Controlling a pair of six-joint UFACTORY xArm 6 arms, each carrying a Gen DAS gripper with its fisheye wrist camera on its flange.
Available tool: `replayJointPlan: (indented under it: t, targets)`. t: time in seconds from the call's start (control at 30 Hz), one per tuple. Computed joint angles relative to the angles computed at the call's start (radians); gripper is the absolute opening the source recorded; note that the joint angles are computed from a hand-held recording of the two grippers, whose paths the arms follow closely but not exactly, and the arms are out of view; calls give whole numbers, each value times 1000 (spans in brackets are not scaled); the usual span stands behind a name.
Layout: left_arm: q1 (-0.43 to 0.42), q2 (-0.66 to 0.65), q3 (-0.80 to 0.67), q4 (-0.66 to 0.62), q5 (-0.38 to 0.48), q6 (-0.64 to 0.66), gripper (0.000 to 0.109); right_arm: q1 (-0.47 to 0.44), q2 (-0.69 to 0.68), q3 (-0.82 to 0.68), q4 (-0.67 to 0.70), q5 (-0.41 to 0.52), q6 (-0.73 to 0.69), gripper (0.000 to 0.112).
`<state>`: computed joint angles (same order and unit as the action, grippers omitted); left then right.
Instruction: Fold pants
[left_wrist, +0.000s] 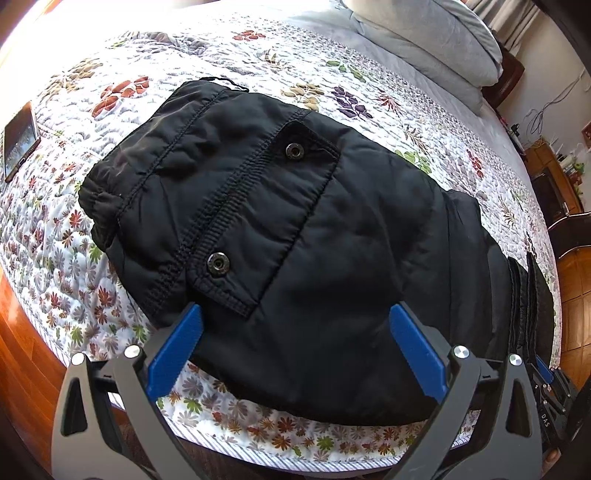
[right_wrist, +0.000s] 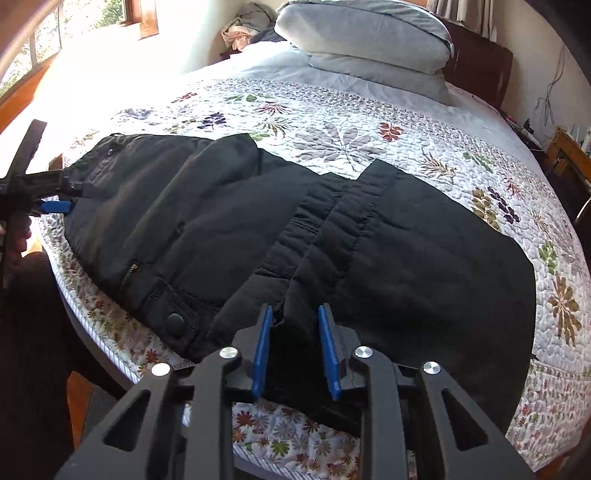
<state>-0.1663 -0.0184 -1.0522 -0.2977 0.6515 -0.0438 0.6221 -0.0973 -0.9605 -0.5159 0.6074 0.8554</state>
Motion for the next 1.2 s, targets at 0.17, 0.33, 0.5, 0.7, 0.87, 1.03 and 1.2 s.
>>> replayJointPlan:
  t: [0.17,0.33,0.5,0.7,0.87,1.03,1.2]
  targets:
    - [-1,5,-2,0,-6,0,100,3,-48,32,106,-95,-89,15]
    - [-2,9,-1,1,-15,-9,100,28,1,-6,123,-71,-132,14]
    - [5,4,-4,-27,-3,14,100,15,22,16,215,-116,-161,28]
    - [68,-94,75,-285,-47,91,100,9,-64,58,157,-103,-111,34]
    - [159,-191,187,-626,-81,189,100,-57,-192,146,151,-143,-15,34]
    - [260,-165,207,-995,45,341,100,-168,-312,242,140,-150,115,35]
    - [275,-120,201,-1126,98,365,100,-239,-418,334,145,-173,179,36]
